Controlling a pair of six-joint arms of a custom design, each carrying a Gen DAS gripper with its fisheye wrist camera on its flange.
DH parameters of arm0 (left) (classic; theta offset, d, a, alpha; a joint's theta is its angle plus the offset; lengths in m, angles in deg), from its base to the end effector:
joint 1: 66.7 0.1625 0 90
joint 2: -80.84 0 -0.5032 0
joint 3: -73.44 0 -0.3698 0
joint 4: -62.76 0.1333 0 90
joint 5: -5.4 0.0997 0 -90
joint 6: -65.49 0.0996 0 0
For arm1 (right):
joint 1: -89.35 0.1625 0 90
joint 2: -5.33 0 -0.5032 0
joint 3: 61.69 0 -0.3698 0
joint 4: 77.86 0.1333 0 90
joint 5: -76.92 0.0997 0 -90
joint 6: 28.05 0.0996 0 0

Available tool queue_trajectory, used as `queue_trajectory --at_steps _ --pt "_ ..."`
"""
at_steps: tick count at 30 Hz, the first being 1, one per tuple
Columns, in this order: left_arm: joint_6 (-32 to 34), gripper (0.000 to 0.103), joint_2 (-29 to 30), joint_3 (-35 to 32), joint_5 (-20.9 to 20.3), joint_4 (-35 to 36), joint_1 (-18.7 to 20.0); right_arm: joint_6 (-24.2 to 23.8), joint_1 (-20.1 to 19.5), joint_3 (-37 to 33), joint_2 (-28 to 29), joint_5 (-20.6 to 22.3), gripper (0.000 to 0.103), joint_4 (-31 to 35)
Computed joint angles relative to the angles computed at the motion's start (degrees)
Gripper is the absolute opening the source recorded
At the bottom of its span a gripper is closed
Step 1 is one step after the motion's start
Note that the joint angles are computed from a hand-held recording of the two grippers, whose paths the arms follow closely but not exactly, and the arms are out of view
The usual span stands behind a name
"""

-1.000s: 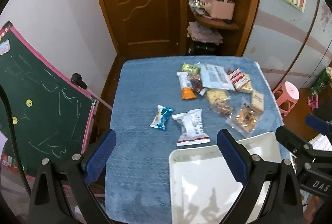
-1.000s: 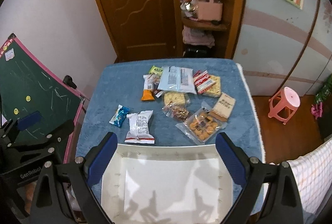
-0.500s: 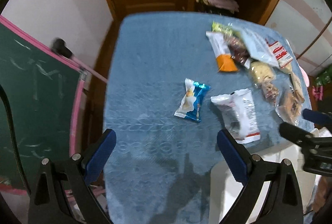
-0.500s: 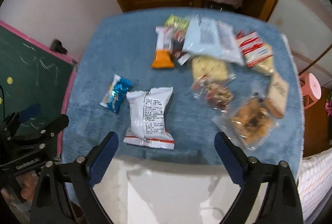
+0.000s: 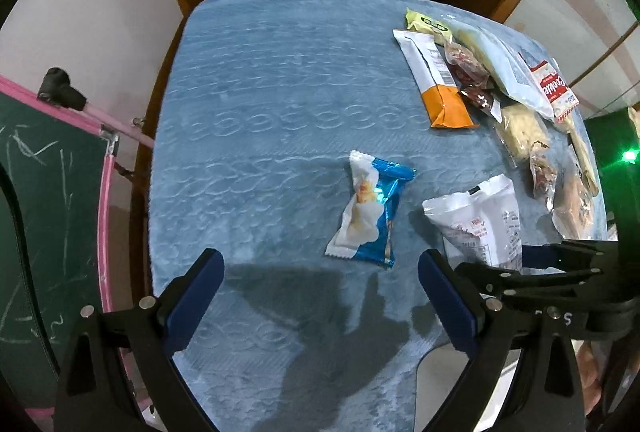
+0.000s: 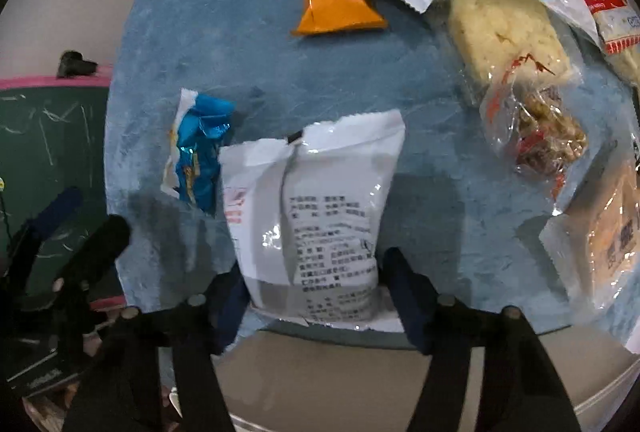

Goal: Organize snacks
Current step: 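Grasp the blue candy wrapper with the left gripper while the right grasps the white biscuit bag, then drop the blue candy and white biscuit bag into the tray with both grippers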

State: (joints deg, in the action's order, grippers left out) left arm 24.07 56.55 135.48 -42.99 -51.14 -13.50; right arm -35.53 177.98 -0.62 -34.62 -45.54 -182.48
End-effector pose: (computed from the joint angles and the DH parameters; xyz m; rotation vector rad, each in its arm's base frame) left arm -0.3375 -0.7841 0.0469 0.0140 2.4124 -0.3505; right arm 0.0602 -0.8219 0.2576 0.1800 -2.5721 -0.2039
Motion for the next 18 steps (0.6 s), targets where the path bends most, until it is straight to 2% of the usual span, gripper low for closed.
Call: queue_trajectory --at_steps 3,8,10,14,18 --pt "1.27 0.097 1.22 -1.51 -0.65 -0.42 0.32 -2.78 0.35 2.90 -1.45 -1.26 0.051 -5.51" --pt "2.71 0.095 3.74 -4.73 -1.44 -0.35 0.87 -6.03 0.40 7.07 -4.48 -2.31 0.050 -14.30" --pt "2.96 0.089 4.73 -6.24 -2.10 0.11 1.16 -6.73 0.34 7.79 -5.45 -2.45 0.050 -16.29" --pt "2.10 0.071 7.24 -10.63 -3.94 3.55 2.02 -6.87 -0.04 8.41 -6.74 -1.70 0.050 -17.59" --pt "-0.07 0.062 9.32 -14.17 -4.87 7.86 2.76 -7.24 -0.13 7.67 -6.80 -1.22 0.050 -17.55"
